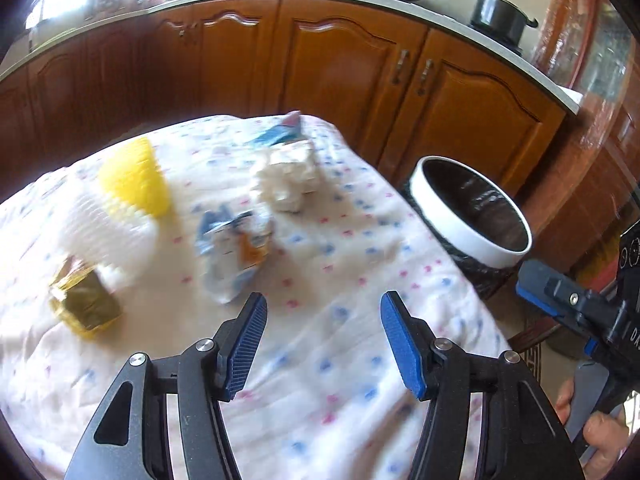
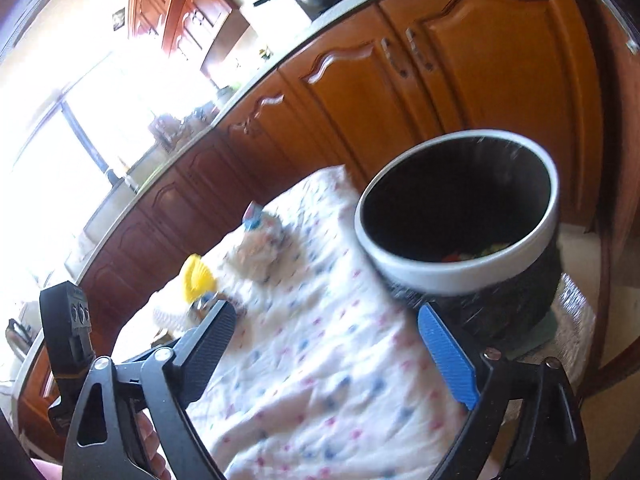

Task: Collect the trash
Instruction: 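Move both grippers back from the bin toward the remaining trash, then grasp the yellow snack bag with the left gripper while the right gripper grasps the cartoon paper wrapper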

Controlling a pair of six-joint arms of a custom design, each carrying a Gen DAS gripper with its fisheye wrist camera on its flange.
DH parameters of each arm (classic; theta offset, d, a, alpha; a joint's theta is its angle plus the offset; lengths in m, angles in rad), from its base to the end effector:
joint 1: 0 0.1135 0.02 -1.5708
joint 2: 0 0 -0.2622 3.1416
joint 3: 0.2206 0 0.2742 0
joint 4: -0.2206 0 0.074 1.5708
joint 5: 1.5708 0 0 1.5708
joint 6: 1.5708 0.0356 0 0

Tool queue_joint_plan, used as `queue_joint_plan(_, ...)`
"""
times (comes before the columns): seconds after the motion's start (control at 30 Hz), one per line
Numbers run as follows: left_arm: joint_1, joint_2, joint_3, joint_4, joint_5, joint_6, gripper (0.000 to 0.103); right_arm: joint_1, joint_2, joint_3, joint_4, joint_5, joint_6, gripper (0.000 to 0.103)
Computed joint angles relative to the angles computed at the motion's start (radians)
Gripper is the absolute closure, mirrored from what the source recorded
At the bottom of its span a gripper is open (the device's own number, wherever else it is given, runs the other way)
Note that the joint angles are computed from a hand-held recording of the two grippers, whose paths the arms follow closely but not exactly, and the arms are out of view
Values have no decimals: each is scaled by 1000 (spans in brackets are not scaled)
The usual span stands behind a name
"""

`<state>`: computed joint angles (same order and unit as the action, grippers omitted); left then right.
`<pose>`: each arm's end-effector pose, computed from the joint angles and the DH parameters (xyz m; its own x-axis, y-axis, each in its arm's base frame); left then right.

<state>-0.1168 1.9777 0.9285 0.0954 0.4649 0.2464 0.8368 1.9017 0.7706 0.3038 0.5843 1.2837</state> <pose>0.3659 -0.0590 0.0659 -0.6973 0.3013 -0.6503 0.5485 0.8085 -0.2135 0.2447 0.2419 0.0686 -0.4937 0.6470 -0.5811 0.3683 0.7609 0.5342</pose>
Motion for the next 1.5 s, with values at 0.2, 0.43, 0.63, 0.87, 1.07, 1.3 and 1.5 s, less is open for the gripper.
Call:
queue_joint_plan(0.2,154,-48,-32,-55,55,65,44,24,124,258,-269,-83,-2,0)
queue_joint_plan(0.43,292,-78,-44,-97,100,119,44,71,223,392,-244,-64,-66,0)
queue_joint_plan(0.63,389,-58,-5,-134,122,145,44,72,302,464,-151,-73,-120,0)
queue_joint_plan(0.87,449,-6,76,-167,126,145,44,50,375,607,-266,-103,-144,0)
queue_joint_plan(1.07,419,65,156,-184,100,125,44,7,449,709,-300,-158,-113,5)
queue_joint_plan(1.3,368,167,253,-178,76,95,47,-44,523,801,-263,-227,-135,12)
queue_joint_plan(1.5,352,243,332,-242,89,113,94,-76,593,881,-262,-263,-145,37)
